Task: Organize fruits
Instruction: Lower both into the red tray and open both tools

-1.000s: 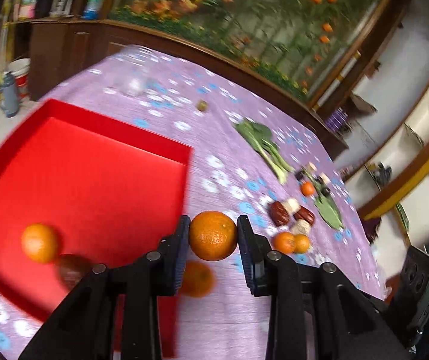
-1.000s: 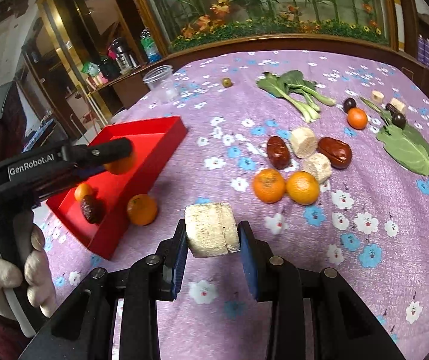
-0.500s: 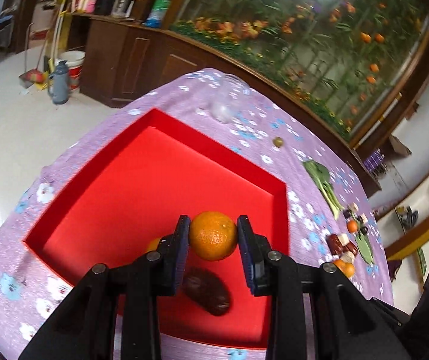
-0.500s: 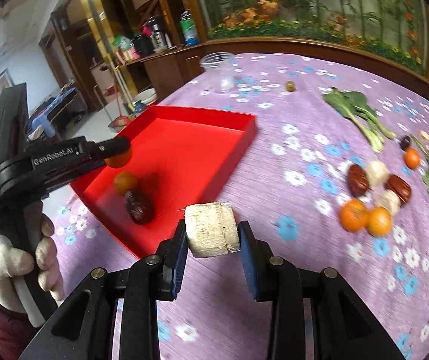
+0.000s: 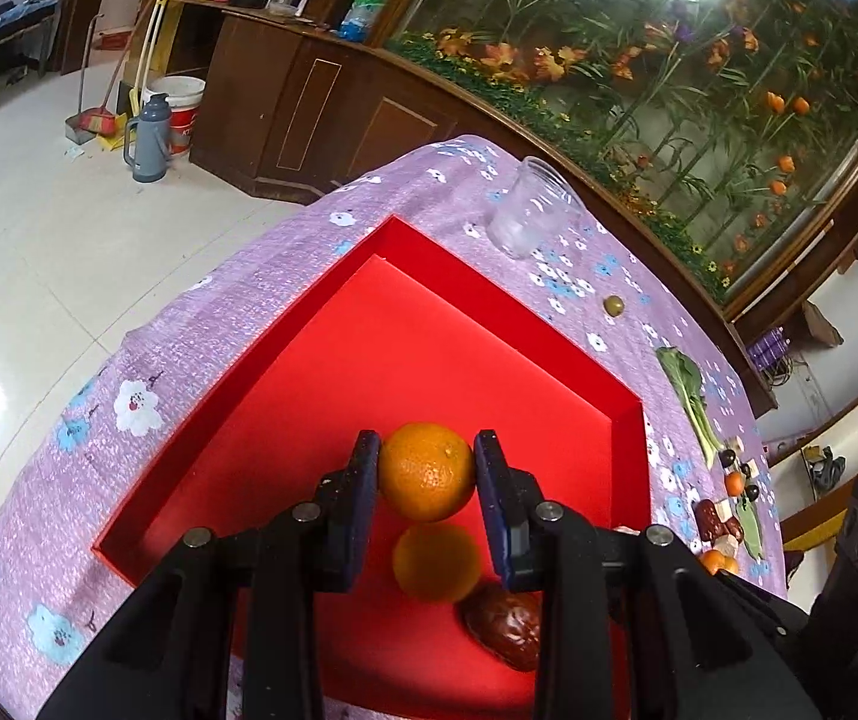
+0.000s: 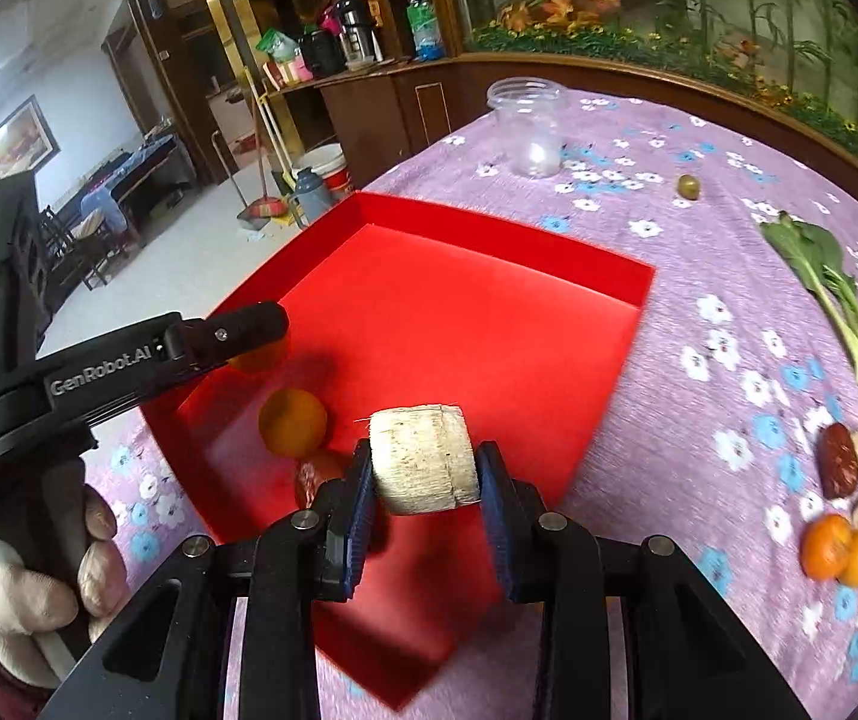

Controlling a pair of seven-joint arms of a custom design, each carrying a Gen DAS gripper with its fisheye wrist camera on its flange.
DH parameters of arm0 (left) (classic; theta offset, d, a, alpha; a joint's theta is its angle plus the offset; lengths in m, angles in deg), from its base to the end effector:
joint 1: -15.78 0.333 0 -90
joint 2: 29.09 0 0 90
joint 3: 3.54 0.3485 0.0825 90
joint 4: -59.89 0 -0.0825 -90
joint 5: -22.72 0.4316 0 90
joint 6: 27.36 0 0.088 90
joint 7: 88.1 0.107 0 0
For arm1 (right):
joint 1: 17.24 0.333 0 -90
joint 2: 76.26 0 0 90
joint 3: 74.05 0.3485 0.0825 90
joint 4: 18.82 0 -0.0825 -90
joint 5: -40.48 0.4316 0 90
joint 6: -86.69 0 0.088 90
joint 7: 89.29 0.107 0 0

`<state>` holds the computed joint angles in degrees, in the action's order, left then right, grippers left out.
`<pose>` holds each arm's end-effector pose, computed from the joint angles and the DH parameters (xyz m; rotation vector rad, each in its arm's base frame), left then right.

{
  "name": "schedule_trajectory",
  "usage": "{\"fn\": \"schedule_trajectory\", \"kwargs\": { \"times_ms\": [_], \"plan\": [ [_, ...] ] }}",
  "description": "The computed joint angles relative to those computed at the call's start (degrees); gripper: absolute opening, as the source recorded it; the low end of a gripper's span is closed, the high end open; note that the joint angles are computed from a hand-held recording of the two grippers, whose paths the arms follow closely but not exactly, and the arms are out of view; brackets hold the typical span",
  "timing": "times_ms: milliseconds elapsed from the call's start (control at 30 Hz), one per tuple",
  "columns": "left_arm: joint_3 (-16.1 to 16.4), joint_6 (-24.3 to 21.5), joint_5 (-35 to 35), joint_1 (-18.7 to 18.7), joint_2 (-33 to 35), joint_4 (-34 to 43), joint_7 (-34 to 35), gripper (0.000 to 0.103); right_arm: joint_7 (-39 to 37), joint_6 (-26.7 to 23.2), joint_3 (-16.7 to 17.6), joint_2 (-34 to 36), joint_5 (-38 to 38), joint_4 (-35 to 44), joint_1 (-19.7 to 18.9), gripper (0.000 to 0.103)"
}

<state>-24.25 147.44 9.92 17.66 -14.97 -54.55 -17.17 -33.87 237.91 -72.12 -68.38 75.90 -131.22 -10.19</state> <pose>0.6630 -0.1904 0.4430 -2.1606 1.6511 -1.1682 0.6661 0.0894 0.4699 -1.9931 1.4814 -0.2644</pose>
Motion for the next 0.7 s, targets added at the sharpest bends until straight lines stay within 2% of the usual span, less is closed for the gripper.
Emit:
{"fn": "schedule_trajectory", "kwargs": {
  "times_ms": [333,400,467,700],
  "plan": [
    [-0.7,-1.4,-1.8,1.0,0.9,0.7,0.4,0.032,3.1,-1.3,0.2,3.5,-2.3,3.5,0.0,0.037],
    [-2.8,-1.3,-5.0,3.0,0.7,0.3,2.0,0.045,2.7,-1.9,0.6,3.9,-0.6,4.1,-0.5,0.038],
    [-2.7,-0.9,-6.3,3.0,0.0,-0.3,2.2,0.052,1.9,-2.2,0.9,3.8,0.8,4.2,-0.8,0.043],
    [-6.5,1.3,-16.5,6.0,-3.2,-2.8,9.0,0.061,-0.4,0.4,0.4,0.1,4.0,1.3,-1.4,0.043]
  ]
}}
